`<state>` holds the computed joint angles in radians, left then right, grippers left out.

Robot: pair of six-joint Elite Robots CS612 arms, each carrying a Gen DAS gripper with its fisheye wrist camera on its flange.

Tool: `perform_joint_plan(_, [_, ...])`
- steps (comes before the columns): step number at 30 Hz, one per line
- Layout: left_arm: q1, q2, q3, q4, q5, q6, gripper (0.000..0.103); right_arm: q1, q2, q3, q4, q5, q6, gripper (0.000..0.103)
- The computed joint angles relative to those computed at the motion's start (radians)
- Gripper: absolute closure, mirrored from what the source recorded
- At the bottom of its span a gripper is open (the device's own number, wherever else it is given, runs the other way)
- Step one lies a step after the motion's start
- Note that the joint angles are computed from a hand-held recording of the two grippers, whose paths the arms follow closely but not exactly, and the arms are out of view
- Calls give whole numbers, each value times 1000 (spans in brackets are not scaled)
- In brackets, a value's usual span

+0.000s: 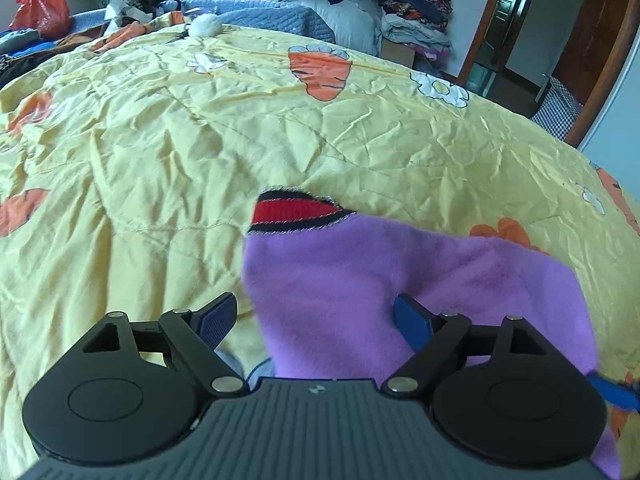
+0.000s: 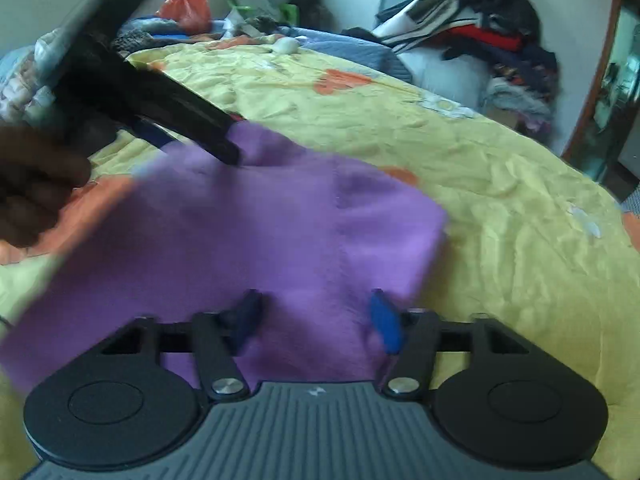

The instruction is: Fold small clothes

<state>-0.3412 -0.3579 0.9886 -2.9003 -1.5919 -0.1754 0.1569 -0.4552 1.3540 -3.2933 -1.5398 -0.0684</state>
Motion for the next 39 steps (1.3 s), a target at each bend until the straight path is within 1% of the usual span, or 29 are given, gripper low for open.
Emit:
perform_joint_plan(1, [0,-11,18,-11,2,4,18,-13,1,-4,12,47,58,34])
perform_joint_plan(2, [-1,-23,41,-26,7,12,18,-19,-2,-2,10,52,88,34])
perform_joint_plan(4, [0,-50,91,-67,13,24,18,-4,-17,13,5,-13,75,33])
perform_joint_plan(8, [-1,-107,205,-98,-3,12,15,9,-49,93,-78,44,71,33])
perform_joint_plan(10, [-4,-128,260,-110,-26,19,15,16,-59,128,-92,75,40,33])
perform_joint_plan(12, [-8,-145,310,-130,-21,22,13,34,-56,146,-50,-8,-20,31])
perform_joint_plan(13, [-6,-152,331,-144,-33,17,12,33,-56,162,-83,-17,-30,25])
perform_joint_plan(14, [-1,-160,350,-156,-55,12,11,22,-64,180,-90,13,-7,24])
perform_joint_plan(15, [6,-167,367,-168,-74,3,9,4,-75,197,-95,67,34,24])
perform_joint_plan(16, [16,-172,379,-175,-107,-15,8,-18,-81,212,-119,124,92,24])
perform_joint_plan(17, [34,-173,380,-166,-181,-37,7,-42,-79,218,-150,190,160,23])
perform_joint_plan(19, [69,-165,366,-113,-349,-72,7,-99,-59,209,-197,357,319,23])
perform_joint_plan(21, [97,-141,334,-71,-503,-86,6,-133,-33,179,-214,418,418,22])
perform_joint_plan(22, [104,-131,320,-53,-542,-92,6,-152,-16,155,-204,476,445,22])
perform_joint_plan(23, [110,-120,307,-65,-567,-105,3,-170,5,127,-194,536,493,23])
perform_joint_plan(24, [116,-108,288,-58,-598,-119,3,-185,32,97,-226,592,557,22])
perform_joint_plan(25, [124,-91,256,-31,-649,-127,3,-198,53,70,-242,664,588,22])
perform_joint_plan(26, [130,-74,224,5,-699,-128,0,-205,70,43,-222,731,598,24])
perform_joint_plan(27, [134,-58,194,33,-744,-133,0,-206,79,22,-198,756,577,24])
perform_joint_plan(28, [138,-39,153,91,-797,-129,1,-204,79,7,-151,768,536,23])
perform_joint_plan(30, [142,0,78,179,-885,-140,1,-203,84,-25,-62,828,475,23])
perform_joint_plan(32, [148,42,1,256,-955,-167,2,-198,81,-37,-12,836,445,23])
perform_joint_plan(33, [151,63,-30,273,-991,-200,2,-196,83,-47,0,831,442,24])
perform_joint_plan(34, [154,73,-44,277,-1011,-234,3,-189,86,-59,-7,806,467,26])
perform_joint_plan(35, [153,70,-45,298,-997,-230,13,-181,85,-60,-19,775,490,31])
perform_joint_plan(36, [150,55,-35,328,-951,-207,41,-168,75,-50,-18,716,483,37])
perform_joint_plan(37, [143,29,-17,375,-873,-141,58,-150,57,-31,-6,641,463,61])
perform_joint_plan(38, [136,9,-1,401,-809,-74,69,-136,45,-26,21,580,455,74])
perform_joint_plan(39, [132,-2,9,406,-779,-44,69,-128,45,-32,27,560,468,74])
